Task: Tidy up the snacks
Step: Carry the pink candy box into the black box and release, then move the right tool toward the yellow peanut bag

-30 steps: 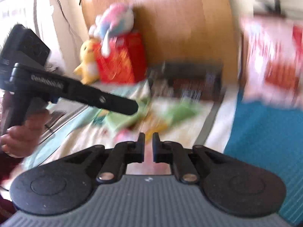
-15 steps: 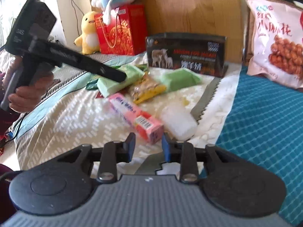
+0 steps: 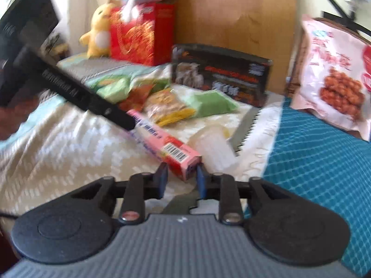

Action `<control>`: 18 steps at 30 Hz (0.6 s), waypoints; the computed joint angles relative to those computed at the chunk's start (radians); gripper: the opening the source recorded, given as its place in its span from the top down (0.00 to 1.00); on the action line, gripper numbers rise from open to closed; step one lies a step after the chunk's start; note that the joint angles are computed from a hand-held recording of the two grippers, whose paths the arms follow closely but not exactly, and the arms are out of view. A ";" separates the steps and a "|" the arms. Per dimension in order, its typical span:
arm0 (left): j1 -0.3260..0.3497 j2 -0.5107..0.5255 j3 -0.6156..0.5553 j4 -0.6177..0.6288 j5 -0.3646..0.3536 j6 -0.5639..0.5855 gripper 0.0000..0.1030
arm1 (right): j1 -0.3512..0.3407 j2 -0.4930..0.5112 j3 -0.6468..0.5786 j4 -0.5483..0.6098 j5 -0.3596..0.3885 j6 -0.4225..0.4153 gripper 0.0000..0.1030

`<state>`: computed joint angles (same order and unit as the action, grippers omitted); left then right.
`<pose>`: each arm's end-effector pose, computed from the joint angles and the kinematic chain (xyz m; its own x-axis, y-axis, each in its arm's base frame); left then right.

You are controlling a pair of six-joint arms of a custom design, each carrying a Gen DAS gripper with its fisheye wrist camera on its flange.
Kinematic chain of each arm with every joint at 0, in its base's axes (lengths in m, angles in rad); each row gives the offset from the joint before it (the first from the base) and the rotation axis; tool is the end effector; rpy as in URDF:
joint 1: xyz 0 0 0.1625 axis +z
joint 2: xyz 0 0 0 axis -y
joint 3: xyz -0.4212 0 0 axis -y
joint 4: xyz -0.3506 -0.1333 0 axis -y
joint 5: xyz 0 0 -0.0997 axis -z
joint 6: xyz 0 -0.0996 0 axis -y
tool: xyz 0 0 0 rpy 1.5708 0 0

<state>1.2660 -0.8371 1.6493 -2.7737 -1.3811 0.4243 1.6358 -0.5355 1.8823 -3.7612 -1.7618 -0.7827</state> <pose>-0.0508 -0.6682 0.1684 -0.7591 0.5693 -0.3157 0.6474 0.7107 -0.2753 0.1518 -0.5708 0.0451 -0.6707 -0.4127 0.6163 -0.7280 0.5252 -0.4407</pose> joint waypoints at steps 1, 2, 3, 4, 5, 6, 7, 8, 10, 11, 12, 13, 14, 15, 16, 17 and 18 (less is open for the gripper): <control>-0.002 -0.008 0.000 -0.009 -0.016 0.000 0.66 | -0.002 -0.013 0.004 -0.007 0.025 0.012 0.73; -0.004 -0.013 -0.008 -0.018 -0.034 -0.004 0.66 | -0.001 -0.021 -0.001 -0.015 0.047 0.012 0.73; -0.007 -0.014 -0.017 -0.030 -0.045 -0.005 0.66 | 0.002 -0.025 -0.018 -0.018 0.062 0.001 0.72; -0.014 -0.007 -0.033 -0.051 -0.051 -0.003 0.66 | 0.010 -0.021 -0.046 -0.025 0.069 -0.021 0.72; -0.021 0.005 -0.058 -0.066 -0.053 0.000 0.66 | 0.019 -0.011 -0.086 -0.027 0.069 -0.049 0.72; -0.028 0.022 -0.094 -0.079 -0.053 0.001 0.66 | 0.023 0.000 -0.128 -0.020 0.072 -0.069 0.72; -0.035 0.048 -0.136 -0.096 -0.051 0.001 0.66 | 0.027 0.014 -0.182 -0.009 0.078 -0.085 0.71; -0.039 0.075 -0.182 -0.103 -0.049 0.003 0.66 | 0.029 0.030 -0.243 0.009 0.086 -0.093 0.70; -0.045 0.141 -0.294 -0.107 -0.033 -0.001 0.66 | 0.023 0.066 -0.390 0.101 0.102 -0.078 0.70; -0.044 0.182 -0.362 -0.097 -0.022 -0.007 0.68 | 0.019 0.085 -0.456 0.153 0.103 -0.065 0.70; -0.041 0.222 -0.432 -0.075 -0.012 -0.018 0.68 | 0.015 0.107 -0.528 0.212 0.099 -0.048 0.70; -0.039 0.261 -0.499 -0.047 -0.001 -0.029 0.68 | 0.011 0.134 -0.604 0.272 0.092 -0.033 0.70; -0.034 0.288 -0.545 -0.026 0.005 -0.034 0.68 | 0.006 0.163 -0.678 0.324 0.082 -0.023 0.70; -0.029 0.324 -0.606 0.002 0.013 -0.037 0.68 | 0.002 0.189 -0.734 0.357 0.068 -0.015 0.70; -0.025 0.357 -0.660 0.031 0.025 -0.040 0.68 | -0.003 0.215 -0.794 0.400 0.058 -0.004 0.70; -0.022 0.383 -0.699 0.050 0.040 -0.045 0.68 | -0.008 0.235 -0.842 0.439 0.050 0.011 0.70; -0.018 0.414 -0.749 0.079 0.061 -0.052 0.68 | -0.012 0.255 -0.881 0.471 0.044 0.020 0.69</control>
